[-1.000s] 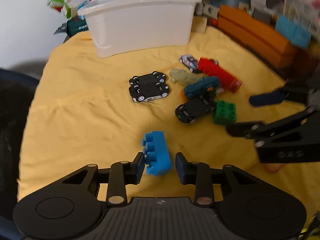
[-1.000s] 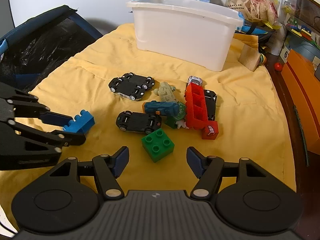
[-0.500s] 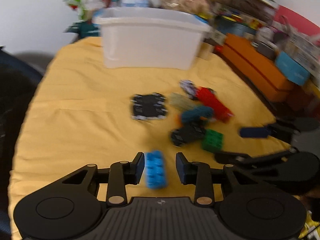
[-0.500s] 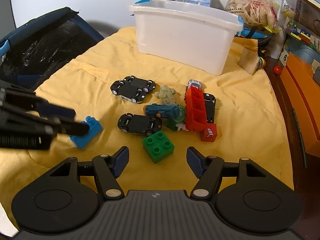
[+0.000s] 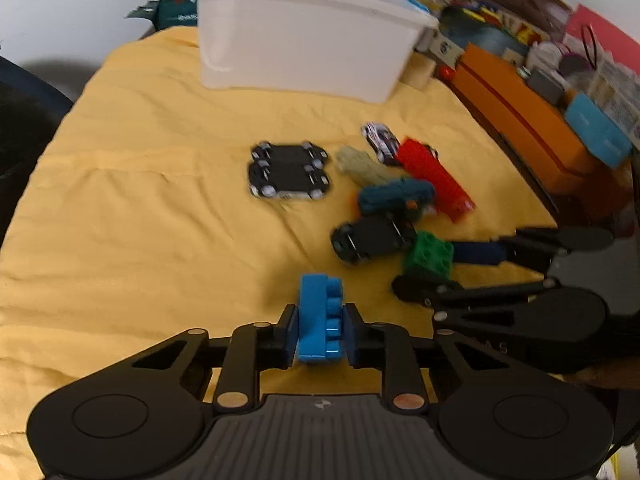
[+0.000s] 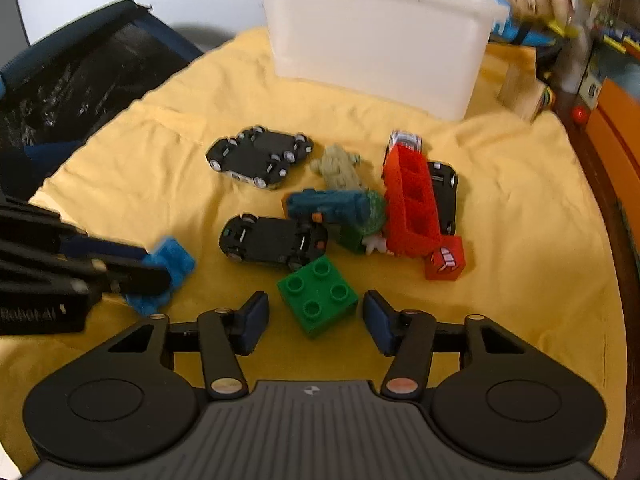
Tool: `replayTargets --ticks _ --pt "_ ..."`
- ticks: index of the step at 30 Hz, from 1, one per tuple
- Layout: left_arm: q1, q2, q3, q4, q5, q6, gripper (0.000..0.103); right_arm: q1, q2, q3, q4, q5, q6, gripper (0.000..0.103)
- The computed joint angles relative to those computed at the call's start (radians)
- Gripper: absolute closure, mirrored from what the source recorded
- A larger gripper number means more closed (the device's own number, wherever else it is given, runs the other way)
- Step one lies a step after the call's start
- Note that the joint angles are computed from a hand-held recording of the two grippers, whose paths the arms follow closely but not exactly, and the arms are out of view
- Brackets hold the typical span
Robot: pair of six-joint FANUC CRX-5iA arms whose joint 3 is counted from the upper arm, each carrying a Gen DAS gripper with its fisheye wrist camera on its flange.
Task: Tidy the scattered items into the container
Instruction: 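Grasp the green brick with the right tool while the left tool holds the blue brick, then carry the blue and green bricks over the white bin and open both tools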
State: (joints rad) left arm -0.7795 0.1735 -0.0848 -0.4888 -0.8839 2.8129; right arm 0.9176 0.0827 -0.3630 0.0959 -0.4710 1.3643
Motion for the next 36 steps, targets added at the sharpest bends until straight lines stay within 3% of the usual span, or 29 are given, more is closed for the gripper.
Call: replayTargets --ticks 7,10,14,18,21,23,28,32,36 --pt "0.002 -0.020 -0.021 -0.018 0.004 0.044 0.072 0.003 -0.013 -0.011 0.007 -0.004 0.016 0.052" --pt "-0.002 -0.021 -0.015 -0.030 -0.001 0.041 0.067 0.012 -0.014 -0.023 0.048 0.010 -0.009 0.045" --pt "0.031 -0.025 -0.045 0.033 0.039 0.014 0.077 0.006 -0.008 -0.007 0.006 0.004 0.032 0.063" --pt "0.038 -0.051 -0.065 0.032 0.052 0.023 0.078 0.010 -0.016 0.003 0.002 -0.029 0.054 0.066" --pt "0.040 -0.103 -0.071 -0.016 0.074 0.019 0.078 -0.010 -0.038 0.045 -0.097 -0.066 0.113 0.066" --pt "0.044 -0.124 -0.033 -0.075 0.058 0.004 0.078 -0.026 -0.057 0.076 -0.129 -0.055 0.141 0.066" --pt "0.143 -0.105 0.101 -0.104 0.071 -0.096 0.078 -0.061 -0.005 0.201 -0.049 0.007 0.092 0.066" --pt "0.226 -0.024 0.239 -0.128 0.065 -0.193 0.078 -0.083 0.098 0.285 0.182 0.105 -0.077 0.066" --pt "0.307 0.086 0.354 -0.053 0.052 -0.312 0.078 -0.111 0.243 0.450 0.234 0.082 -0.167 0.066"
